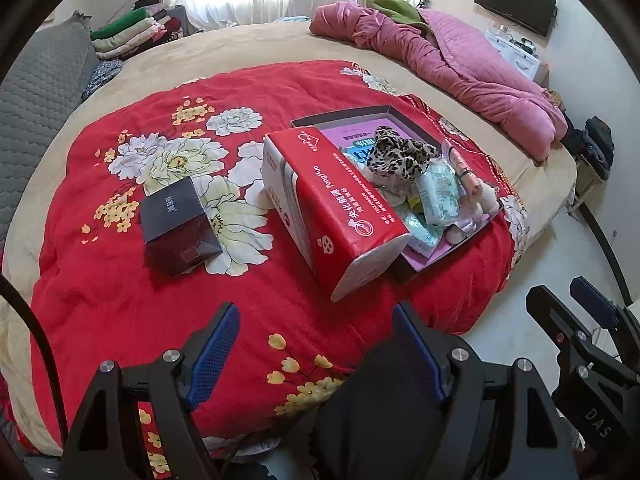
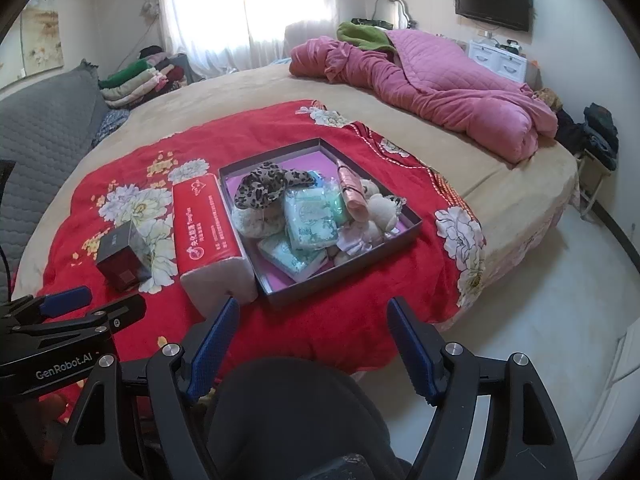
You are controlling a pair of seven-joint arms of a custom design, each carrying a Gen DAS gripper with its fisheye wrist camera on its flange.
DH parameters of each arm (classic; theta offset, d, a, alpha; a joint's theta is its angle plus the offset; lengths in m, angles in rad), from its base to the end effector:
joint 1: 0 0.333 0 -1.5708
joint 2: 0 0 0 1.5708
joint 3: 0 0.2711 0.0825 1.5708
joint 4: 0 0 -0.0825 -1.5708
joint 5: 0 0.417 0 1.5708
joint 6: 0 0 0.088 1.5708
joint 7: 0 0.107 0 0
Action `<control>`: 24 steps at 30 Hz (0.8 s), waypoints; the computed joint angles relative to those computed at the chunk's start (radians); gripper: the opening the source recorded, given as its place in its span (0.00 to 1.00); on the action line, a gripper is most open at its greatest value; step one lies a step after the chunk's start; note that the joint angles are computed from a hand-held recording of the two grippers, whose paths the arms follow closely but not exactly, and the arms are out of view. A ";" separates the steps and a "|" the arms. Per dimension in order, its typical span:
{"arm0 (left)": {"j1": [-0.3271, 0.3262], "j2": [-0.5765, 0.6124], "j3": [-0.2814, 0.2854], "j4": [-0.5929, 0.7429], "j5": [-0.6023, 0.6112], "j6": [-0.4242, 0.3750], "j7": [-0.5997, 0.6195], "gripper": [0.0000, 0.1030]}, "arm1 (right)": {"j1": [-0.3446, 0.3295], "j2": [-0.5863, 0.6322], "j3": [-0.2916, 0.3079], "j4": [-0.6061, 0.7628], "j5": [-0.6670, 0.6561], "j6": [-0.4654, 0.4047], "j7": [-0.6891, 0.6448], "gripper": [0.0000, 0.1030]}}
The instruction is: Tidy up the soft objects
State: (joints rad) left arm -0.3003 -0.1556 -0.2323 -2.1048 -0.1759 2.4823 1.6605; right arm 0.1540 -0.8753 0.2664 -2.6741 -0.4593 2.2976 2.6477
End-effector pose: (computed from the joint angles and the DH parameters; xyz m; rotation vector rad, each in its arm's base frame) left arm 0.5052 -0.3014 0.4862 -1.4337 2.4711 -0.7381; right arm 0.3725 0.1520 0.4979 -1.3624 2.2212 -0.8791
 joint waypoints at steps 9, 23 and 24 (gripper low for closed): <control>0.003 -0.001 -0.002 -0.003 0.022 0.004 -0.019 0.75 | 0.000 0.001 -0.001 -0.001 0.002 0.001 0.003 0.75; 0.008 -0.003 -0.004 -0.004 0.052 0.000 -0.042 0.75 | 0.002 0.001 -0.004 0.000 0.005 0.000 0.000 0.75; 0.008 -0.004 -0.005 -0.004 0.059 0.000 -0.047 0.75 | 0.002 -0.001 -0.004 0.000 0.005 0.000 -0.001 0.75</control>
State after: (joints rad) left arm -0.2919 -0.1592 -0.2368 -2.1086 -0.1171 2.4820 1.6139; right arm 0.1559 -0.8761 0.2622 -2.6737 -0.4546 2.2972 2.6464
